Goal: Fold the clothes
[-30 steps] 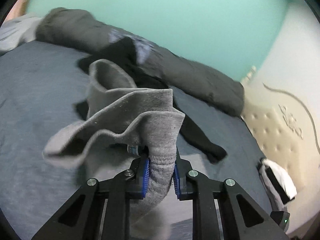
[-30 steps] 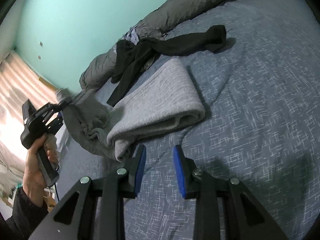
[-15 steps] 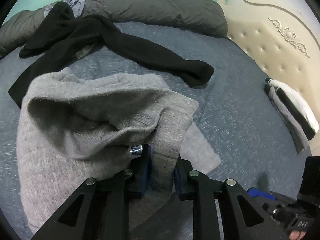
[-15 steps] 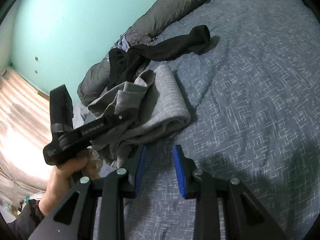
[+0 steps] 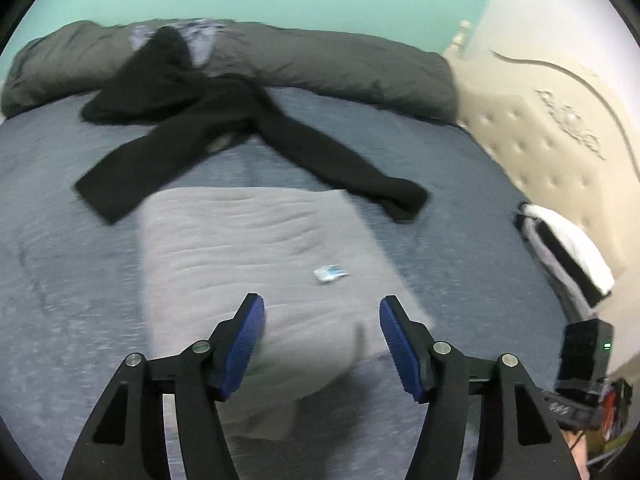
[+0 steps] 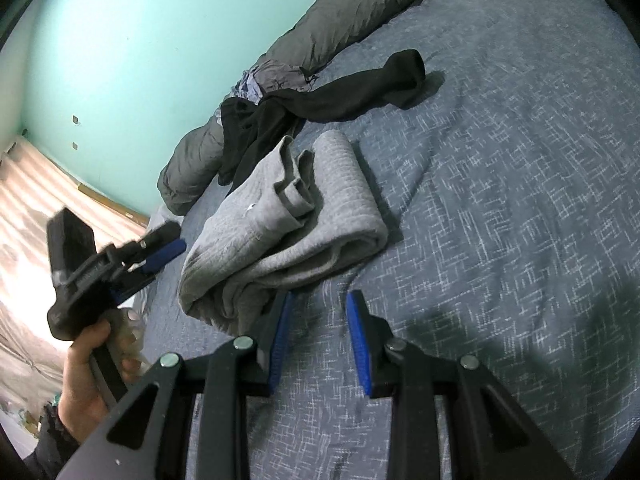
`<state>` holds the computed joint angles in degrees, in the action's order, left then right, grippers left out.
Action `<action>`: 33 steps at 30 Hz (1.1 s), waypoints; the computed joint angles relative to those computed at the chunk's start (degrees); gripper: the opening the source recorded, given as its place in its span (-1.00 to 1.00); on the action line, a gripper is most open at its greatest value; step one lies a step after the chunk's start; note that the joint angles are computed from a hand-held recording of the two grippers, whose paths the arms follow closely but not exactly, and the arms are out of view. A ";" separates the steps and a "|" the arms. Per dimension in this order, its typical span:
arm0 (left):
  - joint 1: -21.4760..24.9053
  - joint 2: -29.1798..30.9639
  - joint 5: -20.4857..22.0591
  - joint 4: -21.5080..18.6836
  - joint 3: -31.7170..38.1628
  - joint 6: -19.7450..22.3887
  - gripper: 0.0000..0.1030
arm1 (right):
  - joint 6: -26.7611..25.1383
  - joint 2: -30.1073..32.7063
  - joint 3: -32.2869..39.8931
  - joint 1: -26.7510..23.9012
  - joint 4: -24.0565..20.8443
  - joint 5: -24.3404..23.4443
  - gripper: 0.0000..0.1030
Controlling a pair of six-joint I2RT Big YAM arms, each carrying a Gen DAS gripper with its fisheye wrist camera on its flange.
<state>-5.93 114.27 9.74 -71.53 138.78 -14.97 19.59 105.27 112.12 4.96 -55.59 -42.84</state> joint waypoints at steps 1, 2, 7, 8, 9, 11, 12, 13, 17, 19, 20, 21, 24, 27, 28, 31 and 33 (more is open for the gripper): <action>0.59 -0.55 -0.25 0.55 -1.27 -0.20 0.25 | 0.05 0.02 0.00 0.04 -0.04 -0.01 -0.45; 1.05 -1.62 -0.81 1.49 -3.19 -0.36 0.25 | 0.02 0.05 0.00 0.08 -0.11 -0.02 -0.45; 2.23 -7.17 -1.35 6.74 -13.21 1.31 0.25 | 0.27 0.43 0.15 0.28 -0.17 -0.54 -0.44; 2.29 -7.86 -1.38 7.57 -14.68 1.72 0.25 | 0.27 0.56 0.22 0.41 -0.38 -0.60 -0.40; 2.37 -8.53 -1.32 8.34 -16.04 1.90 0.25 | 0.32 0.61 0.19 0.58 -0.41 -0.54 -0.26; 2.68 -9.84 -0.72 9.90 -18.62 1.75 0.25 | 0.62 0.71 -0.03 0.98 -0.18 -0.94 -0.19; 2.96 -10.58 -0.10 11.11 -20.17 1.24 0.25 | 1.10 0.72 -0.26 1.14 0.30 -1.30 -0.18; 3.25 -11.27 0.43 12.33 -21.62 0.74 0.25 | 1.71 0.69 -0.58 1.27 0.97 -1.59 -0.19; 4.13 -12.65 2.45 15.83 -25.27 0.16 0.25 | 4.31 0.84 -1.21 1.64 3.38 -2.42 -0.18; 4.42 -13.75 3.31 17.82 -27.47 0.35 0.26 | 6.55 1.62 -0.39 1.94 4.13 -3.36 -0.18; 4.60 -14.28 3.76 18.65 -28.46 0.41 0.26 | 7.41 2.18 0.46 2.15 4.10 -3.52 -0.18; 4.80 -14.78 4.21 19.37 -29.38 0.44 0.27 | 8.04 2.80 1.53 2.37 3.84 -3.47 -0.18; 5.75 -16.65 5.45 21.86 -32.65 -0.19 0.27 | 9.97 5.51 6.51 3.19 3.73 -2.97 -0.17; 6.83 -17.87 6.34 23.29 -34.84 -1.13 0.30 | 14.31 9.26 13.12 4.03 3.72 -2.70 0.08; 7.11 -17.81 6.62 22.93 -34.75 -1.05 0.30 | 15.64 10.76 15.79 4.40 2.71 -2.14 0.17; 8.03 -18.82 6.65 23.85 -35.76 -1.69 0.30 | 14.56 15.86 25.56 5.94 -5.68 -0.12 0.18; 8.62 -19.61 7.15 24.41 -36.47 -2.42 0.31 | 12.16 20.45 34.65 7.14 -13.78 2.05 0.22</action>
<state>2.69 94.66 16.89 -47.12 102.31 -17.39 31.75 125.72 146.76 12.09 -69.37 -40.78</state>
